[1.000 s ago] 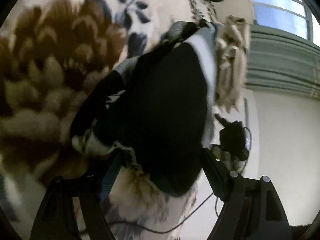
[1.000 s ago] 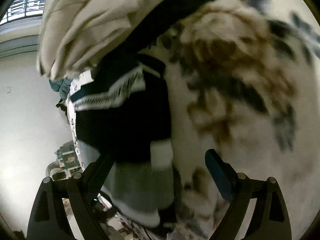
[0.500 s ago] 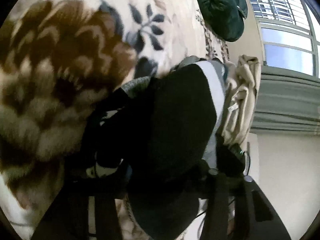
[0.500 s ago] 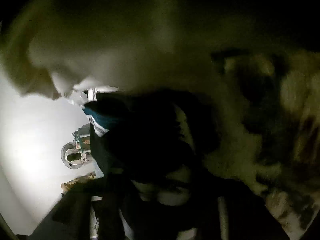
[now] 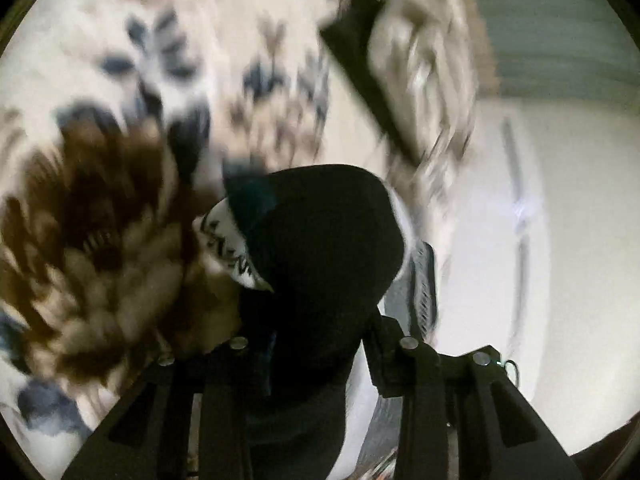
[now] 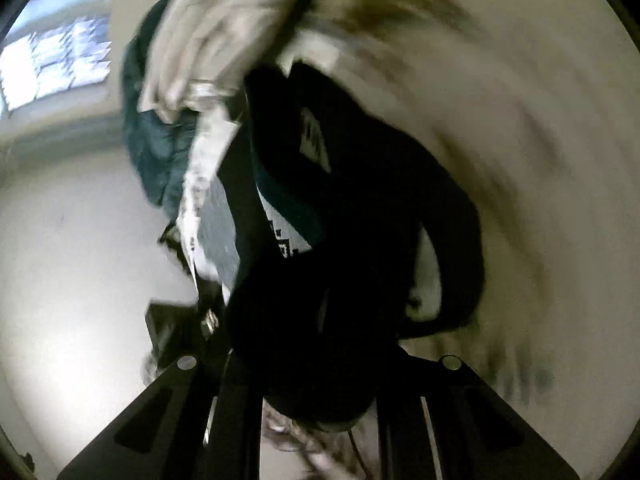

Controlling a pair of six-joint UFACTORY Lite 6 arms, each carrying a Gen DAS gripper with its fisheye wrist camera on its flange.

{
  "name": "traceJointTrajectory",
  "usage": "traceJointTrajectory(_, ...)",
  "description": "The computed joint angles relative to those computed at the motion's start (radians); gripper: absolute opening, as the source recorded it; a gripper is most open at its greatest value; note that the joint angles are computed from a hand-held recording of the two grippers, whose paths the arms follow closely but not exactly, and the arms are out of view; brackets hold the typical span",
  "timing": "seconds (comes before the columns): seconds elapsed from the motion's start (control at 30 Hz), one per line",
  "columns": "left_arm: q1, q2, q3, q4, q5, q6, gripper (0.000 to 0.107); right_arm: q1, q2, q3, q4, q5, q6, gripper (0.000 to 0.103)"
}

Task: Fold small clothes

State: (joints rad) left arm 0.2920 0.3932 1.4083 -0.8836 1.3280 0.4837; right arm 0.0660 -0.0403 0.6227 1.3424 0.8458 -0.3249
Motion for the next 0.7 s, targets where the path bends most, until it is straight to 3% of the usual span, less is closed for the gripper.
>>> traceJointTrajectory(0.03, -0.034, -0.001, 0.001, 0.023, -0.018, -0.007, 0.039, 0.013, -0.063, -0.104, 0.028, -0.029, -0.01, 0.015)
traceJointTrajectory(0.1, -0.075, -0.027, -0.014, 0.062, -0.059, -0.019, 0.06, -0.02, -0.118, -0.277, 0.112, -0.039, -0.094, 0.02)
traceJointTrajectory(0.2, -0.13, -0.098, -0.004, 0.141, -0.127, -0.121, 0.062, -0.109, -0.106, -0.344, 0.123, -0.005, -0.147, 0.036)
traceJointTrajectory(0.23, -0.134, -0.137, -0.009, 0.161, -0.133, -0.156, 0.062, -0.126, -0.117, -0.333, 0.074, 0.001, -0.122, 0.038)
traceJointTrajectory(0.3, -0.138, -0.249, -0.03, 0.239, -0.138, -0.238, 0.067, -0.15, -0.185, -0.3, -0.08, 0.019, -0.018, 0.061)
traceJointTrajectory(0.33, -0.138, -0.29, -0.038, 0.261, -0.138, -0.265, 0.067, -0.153, -0.234, -0.281, -0.165, 0.036, 0.051, 0.065)
traceJointTrajectory(0.4, -0.116, -0.445, -0.084, 0.363, -0.104, -0.357, 0.078, -0.161, -0.311, -0.213, -0.327, 0.09, 0.189, 0.072)
traceJointTrajectory(0.57, -0.096, -0.746, -0.318, 0.582, -0.052, -0.478, 0.081, -0.181, -0.446, -0.065, -0.641, 0.248, 0.438, 0.074)
traceJointTrajectory(0.7, -0.19, -0.909, -0.67, 0.683, -0.122, -0.517, 0.081, -0.124, -0.297, 0.128, -0.705, 0.244, 0.51, 0.074)
